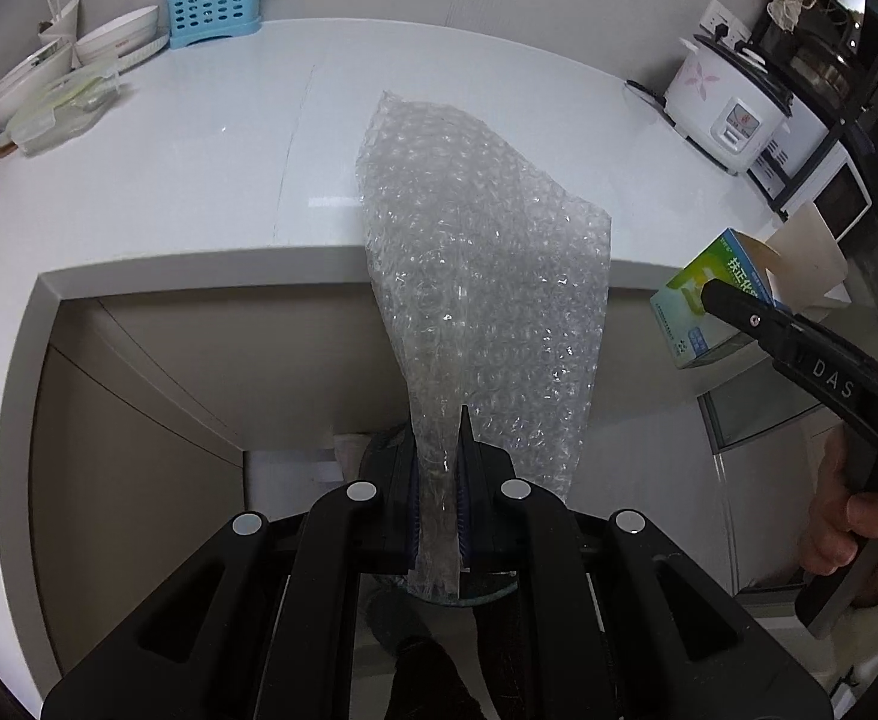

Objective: Collect trash
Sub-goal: 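Carry the bubble wrap and green box down over the teal wastebasket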

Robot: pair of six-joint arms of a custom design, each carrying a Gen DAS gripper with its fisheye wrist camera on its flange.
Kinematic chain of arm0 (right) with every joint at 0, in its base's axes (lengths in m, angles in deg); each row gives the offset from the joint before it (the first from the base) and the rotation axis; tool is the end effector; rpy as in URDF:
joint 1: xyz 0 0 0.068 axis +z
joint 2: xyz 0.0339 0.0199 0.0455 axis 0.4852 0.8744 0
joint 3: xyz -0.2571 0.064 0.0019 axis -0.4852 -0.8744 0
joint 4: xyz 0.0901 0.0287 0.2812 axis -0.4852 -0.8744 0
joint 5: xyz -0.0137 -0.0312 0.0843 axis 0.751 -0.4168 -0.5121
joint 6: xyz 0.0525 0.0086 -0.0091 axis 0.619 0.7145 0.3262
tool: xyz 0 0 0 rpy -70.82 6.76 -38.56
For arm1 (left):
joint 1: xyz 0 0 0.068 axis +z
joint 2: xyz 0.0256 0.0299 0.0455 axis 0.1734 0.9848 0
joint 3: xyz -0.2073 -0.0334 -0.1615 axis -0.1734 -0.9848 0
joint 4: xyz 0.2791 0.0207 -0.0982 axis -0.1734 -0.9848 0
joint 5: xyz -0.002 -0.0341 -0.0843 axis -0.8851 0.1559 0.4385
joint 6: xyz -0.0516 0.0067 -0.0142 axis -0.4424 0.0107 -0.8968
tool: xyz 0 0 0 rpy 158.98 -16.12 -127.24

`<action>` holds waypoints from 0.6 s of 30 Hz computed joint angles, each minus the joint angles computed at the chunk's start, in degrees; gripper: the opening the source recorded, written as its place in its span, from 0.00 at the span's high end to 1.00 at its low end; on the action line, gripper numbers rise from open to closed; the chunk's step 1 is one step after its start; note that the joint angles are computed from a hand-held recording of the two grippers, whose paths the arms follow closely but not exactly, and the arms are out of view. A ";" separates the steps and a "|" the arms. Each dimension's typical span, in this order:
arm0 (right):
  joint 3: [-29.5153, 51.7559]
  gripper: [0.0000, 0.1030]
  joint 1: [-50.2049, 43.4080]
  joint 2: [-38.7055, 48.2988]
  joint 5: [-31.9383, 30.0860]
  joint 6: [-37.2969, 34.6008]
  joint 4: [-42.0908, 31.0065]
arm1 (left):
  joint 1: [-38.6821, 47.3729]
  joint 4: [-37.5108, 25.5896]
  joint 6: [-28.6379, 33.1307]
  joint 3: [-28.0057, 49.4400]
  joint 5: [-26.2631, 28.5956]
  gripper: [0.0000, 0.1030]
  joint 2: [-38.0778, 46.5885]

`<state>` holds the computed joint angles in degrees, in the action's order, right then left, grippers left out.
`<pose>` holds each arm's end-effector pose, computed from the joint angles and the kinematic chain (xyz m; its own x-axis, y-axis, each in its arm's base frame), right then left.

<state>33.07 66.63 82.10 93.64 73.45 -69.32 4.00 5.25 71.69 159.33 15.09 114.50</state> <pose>0.2440 0.1681 0.4115 -0.7316 0.2772 -0.6228 0.2548 0.9586 0.1273 0.2583 -0.0388 0.3842 -0.8343 0.2987 -0.4633 0.4259 0.8830 -0.1975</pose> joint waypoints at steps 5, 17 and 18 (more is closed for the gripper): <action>-4.92 0.58 0.96 -2.13 -1.11 1.47 1.58 | 0.24 0.13 2.32 -7.59 -1.59 0.92 -4.25; -15.94 0.58 3.00 -4.09 -5.37 2.77 5.95 | -1.42 4.38 2.49 -21.21 -4.91 0.92 -9.04; -16.67 0.58 3.08 -4.00 -5.84 2.93 6.29 | -1.52 4.46 2.33 -21.71 -5.16 0.92 -8.98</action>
<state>16.40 69.70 78.10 87.80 76.38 -63.03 2.47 9.71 74.02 137.62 9.93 105.52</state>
